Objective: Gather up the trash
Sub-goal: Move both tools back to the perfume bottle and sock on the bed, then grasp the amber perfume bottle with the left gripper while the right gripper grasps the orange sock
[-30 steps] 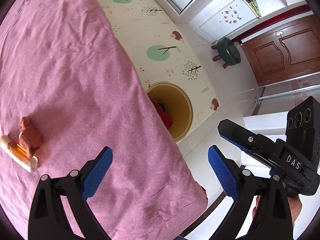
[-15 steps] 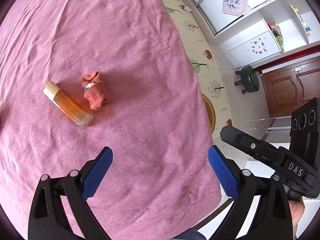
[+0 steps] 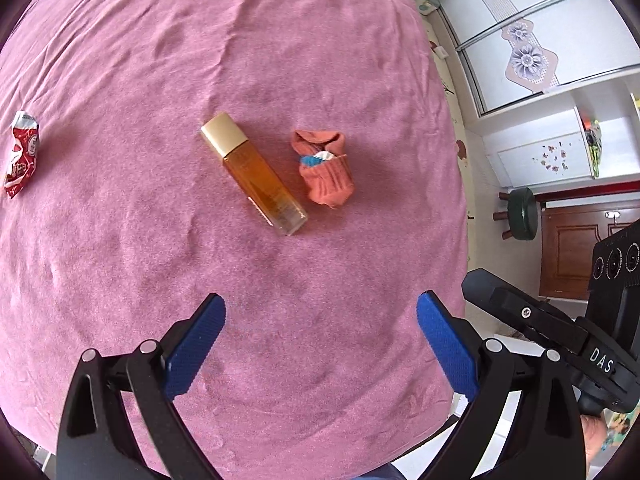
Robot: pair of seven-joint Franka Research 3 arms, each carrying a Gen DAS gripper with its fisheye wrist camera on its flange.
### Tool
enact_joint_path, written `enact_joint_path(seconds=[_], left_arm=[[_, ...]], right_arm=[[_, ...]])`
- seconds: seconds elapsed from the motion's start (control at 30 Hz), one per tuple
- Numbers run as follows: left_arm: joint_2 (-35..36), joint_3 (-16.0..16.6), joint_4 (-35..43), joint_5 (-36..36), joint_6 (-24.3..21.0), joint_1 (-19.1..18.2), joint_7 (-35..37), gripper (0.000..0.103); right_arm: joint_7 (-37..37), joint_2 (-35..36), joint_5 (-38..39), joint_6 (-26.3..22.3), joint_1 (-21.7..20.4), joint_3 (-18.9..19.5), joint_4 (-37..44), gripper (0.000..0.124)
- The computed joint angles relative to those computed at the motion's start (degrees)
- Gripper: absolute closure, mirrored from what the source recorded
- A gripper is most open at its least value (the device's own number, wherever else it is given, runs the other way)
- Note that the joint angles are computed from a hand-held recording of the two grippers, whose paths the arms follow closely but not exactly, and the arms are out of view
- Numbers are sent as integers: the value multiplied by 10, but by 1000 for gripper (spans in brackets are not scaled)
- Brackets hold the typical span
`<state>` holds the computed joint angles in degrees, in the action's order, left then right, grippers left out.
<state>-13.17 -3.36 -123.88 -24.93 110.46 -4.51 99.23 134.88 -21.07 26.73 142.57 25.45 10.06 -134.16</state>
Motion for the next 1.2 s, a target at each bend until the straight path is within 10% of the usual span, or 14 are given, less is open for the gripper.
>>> enact_joint_path(seconds=[1.2], left_arm=[[262,-56,165,45,24,62,-187,5]], right_arm=[[-103,256,-19,-62,-14,-20,183,64]])
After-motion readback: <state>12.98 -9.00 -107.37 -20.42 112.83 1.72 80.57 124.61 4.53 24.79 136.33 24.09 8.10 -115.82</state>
